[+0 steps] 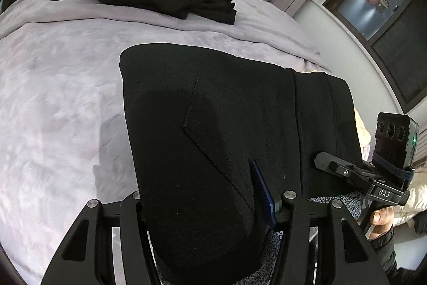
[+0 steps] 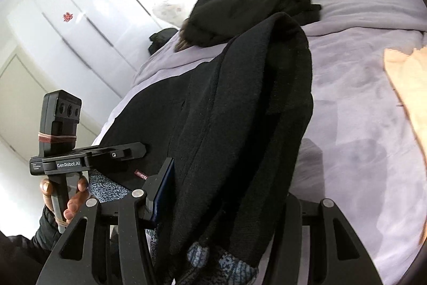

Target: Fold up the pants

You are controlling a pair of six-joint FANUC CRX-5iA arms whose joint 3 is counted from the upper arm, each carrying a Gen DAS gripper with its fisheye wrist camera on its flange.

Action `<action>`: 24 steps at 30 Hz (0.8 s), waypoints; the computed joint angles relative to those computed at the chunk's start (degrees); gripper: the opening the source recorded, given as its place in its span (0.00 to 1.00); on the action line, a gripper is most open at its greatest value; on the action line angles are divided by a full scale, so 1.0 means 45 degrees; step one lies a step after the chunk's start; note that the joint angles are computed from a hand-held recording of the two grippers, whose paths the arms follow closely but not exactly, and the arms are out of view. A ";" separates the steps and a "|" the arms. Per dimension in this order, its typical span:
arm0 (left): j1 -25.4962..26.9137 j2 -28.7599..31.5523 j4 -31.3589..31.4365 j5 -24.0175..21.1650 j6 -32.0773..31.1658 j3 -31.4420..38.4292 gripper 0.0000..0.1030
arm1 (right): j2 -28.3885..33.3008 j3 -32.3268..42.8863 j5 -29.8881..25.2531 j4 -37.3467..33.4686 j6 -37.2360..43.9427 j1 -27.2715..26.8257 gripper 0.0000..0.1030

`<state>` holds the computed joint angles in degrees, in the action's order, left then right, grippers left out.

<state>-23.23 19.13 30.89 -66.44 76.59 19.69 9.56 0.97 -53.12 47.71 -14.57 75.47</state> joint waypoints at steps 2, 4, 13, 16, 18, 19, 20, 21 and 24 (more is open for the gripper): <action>-0.0196 0.0701 -0.0241 -0.0262 0.0481 0.0784 0.55 | 0.0078 -0.0040 0.0261 -0.0183 0.0027 -0.0323 0.55; -0.0329 0.1271 -0.0438 -0.0531 0.0867 0.1347 0.55 | -0.0182 -0.0389 0.0639 -0.0574 0.0174 -0.0765 0.55; 0.0006 0.1573 0.0179 -0.0417 0.0777 0.0361 0.76 | -0.0902 -0.2711 0.2766 -0.0179 -0.2261 -0.1585 0.74; 0.0171 0.0700 -0.0432 0.0062 0.0896 -0.0140 0.76 | -0.1041 -0.2484 0.1052 0.0493 -0.3133 -0.1015 0.78; 0.0176 -0.0203 -0.1176 0.0714 0.1071 -0.0579 0.76 | -0.1093 -0.2410 -0.1080 0.1740 -0.4197 -0.0191 0.79; 0.0178 -0.0629 -0.1185 0.1050 0.1040 -0.0933 0.76 | -0.1013 -0.2290 -0.1833 0.2252 -0.4469 0.0145 0.80; 0.0133 -0.1011 -0.1131 0.1359 0.0946 -0.1285 0.76 | -0.0878 -0.2145 -0.2323 0.2810 -0.4544 0.0449 0.80; 0.0091 -0.1255 -0.0965 0.1582 0.0710 -0.1591 0.76 | -0.0666 -0.1919 -0.2483 0.3252 -0.4300 0.0662 0.80; -0.0402 -0.1786 -0.0202 0.2156 -0.0582 -0.2471 0.76 | 0.0302 -0.0821 -0.1931 0.3488 -0.2403 0.0914 0.80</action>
